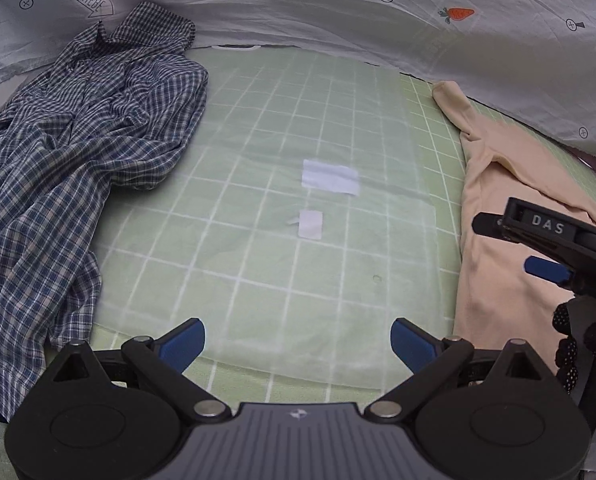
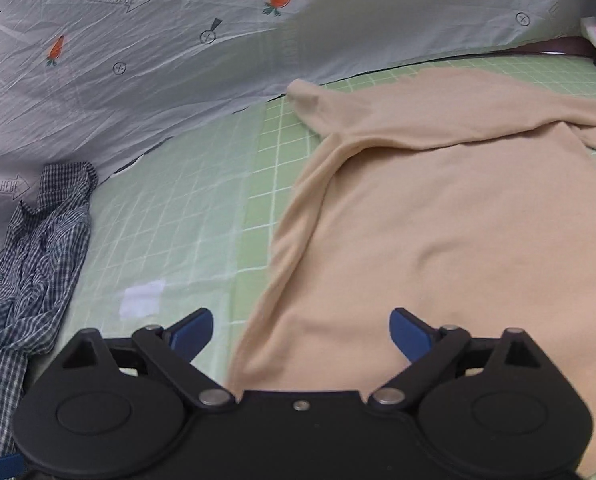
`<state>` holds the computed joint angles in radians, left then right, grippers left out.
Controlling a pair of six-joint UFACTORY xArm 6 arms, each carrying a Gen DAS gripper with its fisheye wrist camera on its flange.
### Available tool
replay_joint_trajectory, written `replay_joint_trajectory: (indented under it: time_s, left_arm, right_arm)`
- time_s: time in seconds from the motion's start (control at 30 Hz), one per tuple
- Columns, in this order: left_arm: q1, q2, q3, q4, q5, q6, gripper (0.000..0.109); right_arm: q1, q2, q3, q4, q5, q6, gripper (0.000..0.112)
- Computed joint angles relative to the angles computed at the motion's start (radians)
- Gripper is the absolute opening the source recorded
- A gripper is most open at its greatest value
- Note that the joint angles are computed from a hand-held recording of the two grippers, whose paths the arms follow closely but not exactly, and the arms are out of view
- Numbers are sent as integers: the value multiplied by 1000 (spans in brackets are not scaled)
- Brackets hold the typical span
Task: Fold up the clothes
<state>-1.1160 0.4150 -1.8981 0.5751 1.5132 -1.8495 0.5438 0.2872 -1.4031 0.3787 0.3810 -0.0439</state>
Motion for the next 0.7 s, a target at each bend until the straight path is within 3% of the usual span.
replay_joint_trajectory:
  time_s: [0.07,0.2,0.3,0.33,0.37,0.57,0.7]
  left_arm:
    - [-3,-22,36,-8,-18,-2,99]
    - [-9,-50,82,-13,-31,-20,99]
    - [-8,-58,92,-12,-27,-26,99]
    - [-8,-60,94,-12,-25,-28,99]
    - [-7,-60,95,-11,-24,-31,99]
    - [9,-35,63,-4,-36,-58,99]
    - [27,65,-78,1,-34,-16,99]
  right_arm:
    - [13,-1,6,5,20,-26,71]
    - [25,-14,38,-10,-1,-45,56]
    - [22,-3,22,-8,7,-58,30]
    - [19,2,13,24,19,-76,14]
    - [17,4,9,55,26,-91,6]
    - [-26,-11,-4,372,78,-318,4]
    - [-95,-38,-4,527,133,-386,4]
